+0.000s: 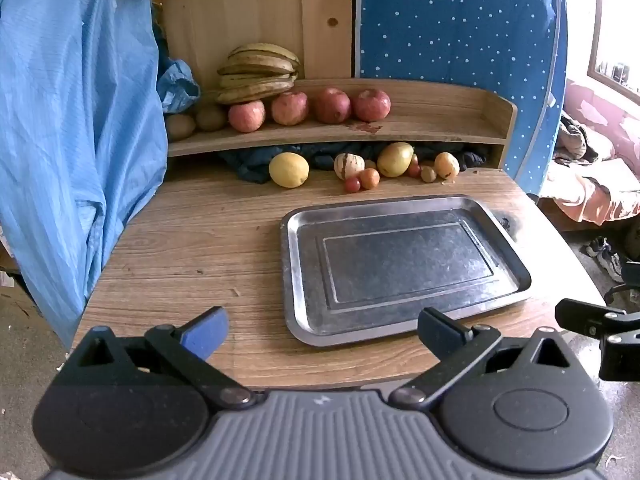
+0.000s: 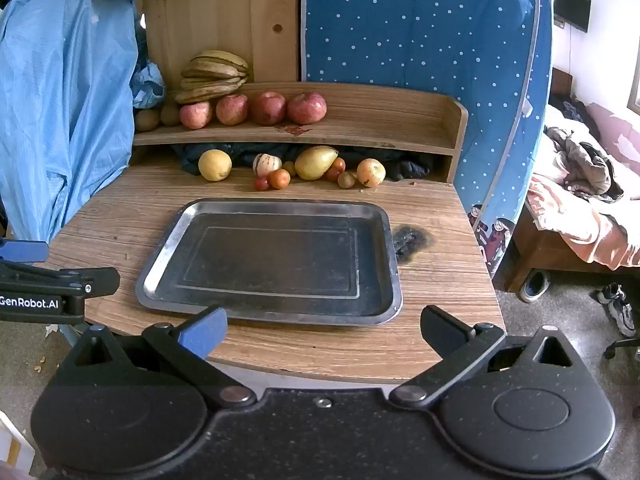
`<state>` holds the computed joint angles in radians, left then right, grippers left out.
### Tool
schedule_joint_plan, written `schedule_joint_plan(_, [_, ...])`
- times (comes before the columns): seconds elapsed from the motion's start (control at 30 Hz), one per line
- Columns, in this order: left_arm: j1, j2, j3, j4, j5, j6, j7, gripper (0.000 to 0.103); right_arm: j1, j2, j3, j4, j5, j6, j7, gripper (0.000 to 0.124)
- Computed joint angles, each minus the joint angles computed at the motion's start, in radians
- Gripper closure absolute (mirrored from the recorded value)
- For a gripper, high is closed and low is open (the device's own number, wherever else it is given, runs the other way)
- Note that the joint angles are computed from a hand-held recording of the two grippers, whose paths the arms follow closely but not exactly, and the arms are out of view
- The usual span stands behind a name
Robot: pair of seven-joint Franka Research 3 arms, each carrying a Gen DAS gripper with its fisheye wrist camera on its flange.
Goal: Organize fruits
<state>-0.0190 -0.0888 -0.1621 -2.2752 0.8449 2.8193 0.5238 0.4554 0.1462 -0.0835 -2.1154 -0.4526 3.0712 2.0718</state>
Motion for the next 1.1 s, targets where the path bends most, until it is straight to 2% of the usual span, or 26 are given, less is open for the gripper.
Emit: schedule_joint_plan(1.1, [-0.009, 0.015, 0.003, 0.008, -0.008, -0.007, 0.008, 0.000, -0.004, -0.005, 0.008, -0.003, 0.011, -0.008, -0.005, 0.021])
